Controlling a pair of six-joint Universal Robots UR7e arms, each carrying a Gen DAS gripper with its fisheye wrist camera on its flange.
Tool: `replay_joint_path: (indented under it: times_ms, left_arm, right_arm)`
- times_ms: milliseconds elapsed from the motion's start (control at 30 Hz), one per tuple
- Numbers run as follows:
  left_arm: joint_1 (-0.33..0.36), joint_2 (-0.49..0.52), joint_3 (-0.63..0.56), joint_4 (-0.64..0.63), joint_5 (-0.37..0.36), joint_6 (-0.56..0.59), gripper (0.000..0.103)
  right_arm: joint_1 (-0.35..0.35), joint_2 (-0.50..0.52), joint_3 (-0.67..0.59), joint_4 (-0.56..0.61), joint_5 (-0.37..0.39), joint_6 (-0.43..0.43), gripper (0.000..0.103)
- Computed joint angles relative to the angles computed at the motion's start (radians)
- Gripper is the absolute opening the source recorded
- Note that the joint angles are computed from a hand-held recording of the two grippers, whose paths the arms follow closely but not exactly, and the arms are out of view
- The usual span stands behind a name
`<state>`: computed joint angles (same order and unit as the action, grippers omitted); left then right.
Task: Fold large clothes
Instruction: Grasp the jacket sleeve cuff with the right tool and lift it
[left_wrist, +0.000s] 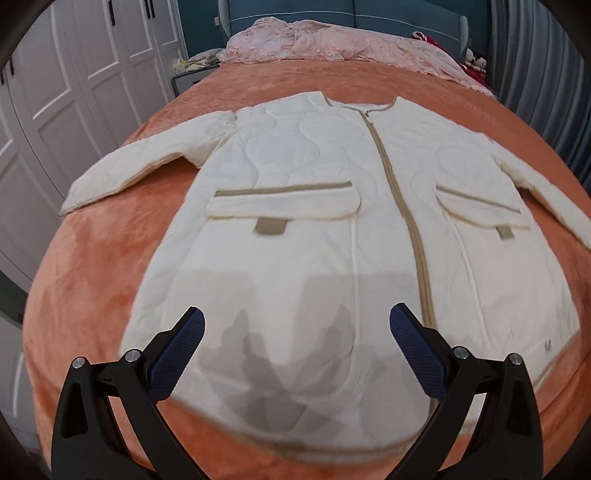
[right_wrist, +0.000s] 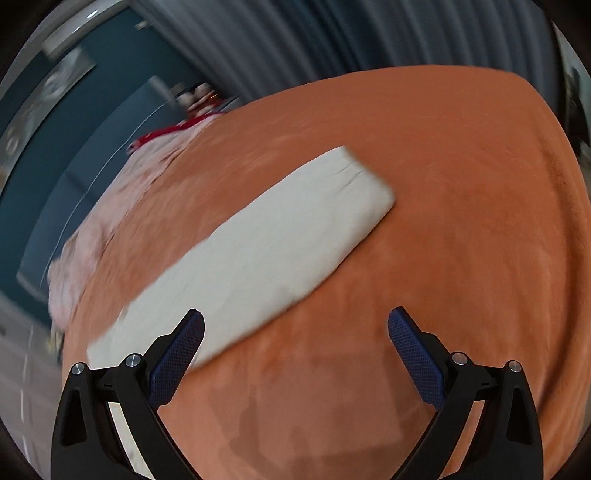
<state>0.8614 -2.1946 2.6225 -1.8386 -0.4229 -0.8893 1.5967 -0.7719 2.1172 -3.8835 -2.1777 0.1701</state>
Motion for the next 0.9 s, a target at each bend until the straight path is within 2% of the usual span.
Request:
replay_joint_path:
  times_ms: [133,167,233,267,333,367,400,467,567,667,767,900]
  left_arm:
    - [0.063,0.123,0.006,-0.254,0.034,0.117,0.098]
    - [0.085,0.159,-0.009,-0.282,0.032,0.137,0.098]
    - [0.116,0.211,-0.044,-0.247,0.039,0.115,0.098]
    - [0.136,0.239,-0.063,-0.237,0.044,0.114,0.098]
    - [0.156,0.266,-0.065,-0.303,0.052,0.162,0.098]
    - [0.165,0.278,-0.066,-0.326,0.068,0.174,0.098]
    - [0.173,0.290,-0.070,-0.343,0.079,0.185,0.098]
    - [0.198,0.314,-0.075,-0.419,0.088,0.239,0.098]
    - [0.233,0.336,-0.084,-0.530,0.087,0.309,0.098]
    - [0.260,0.350,-0.093,-0.592,0.092,0.343,0.098]
    - [0.282,0.347,-0.095,-0.656,0.090,0.382,0.098]
    - [0.300,0.317,-0.093,-0.706,0.074,0.417,0.098]
  right_arm:
    - [-0.056,0.007,-0.061,0.047,0.002,0.033,0.098]
    - [-0.064,0.011,-0.075,0.061,0.003,0.036,0.098]
    - [-0.074,0.028,-0.104,0.060,-0.001,0.019,0.095]
    - [-0.075,0.038,-0.124,0.064,-0.015,0.010,0.089]
    - [-0.077,0.046,-0.150,0.088,-0.018,0.009,0.068]
    - [-0.079,0.046,-0.165,0.123,-0.011,0.021,0.045]
    - [-0.078,0.045,-0.179,0.159,-0.002,0.039,0.027]
    - [-0.061,0.051,-0.199,0.163,-0.009,0.037,0.016]
    - [0.013,0.077,-0.250,0.120,0.014,-0.068,0.013]
    - [0.126,0.128,-0.335,0.127,0.063,-0.228,0.012]
    - [0.255,0.206,-0.435,0.197,0.140,-0.374,0.012]
    - [0.371,0.322,-0.554,0.348,0.240,-0.447,0.012]
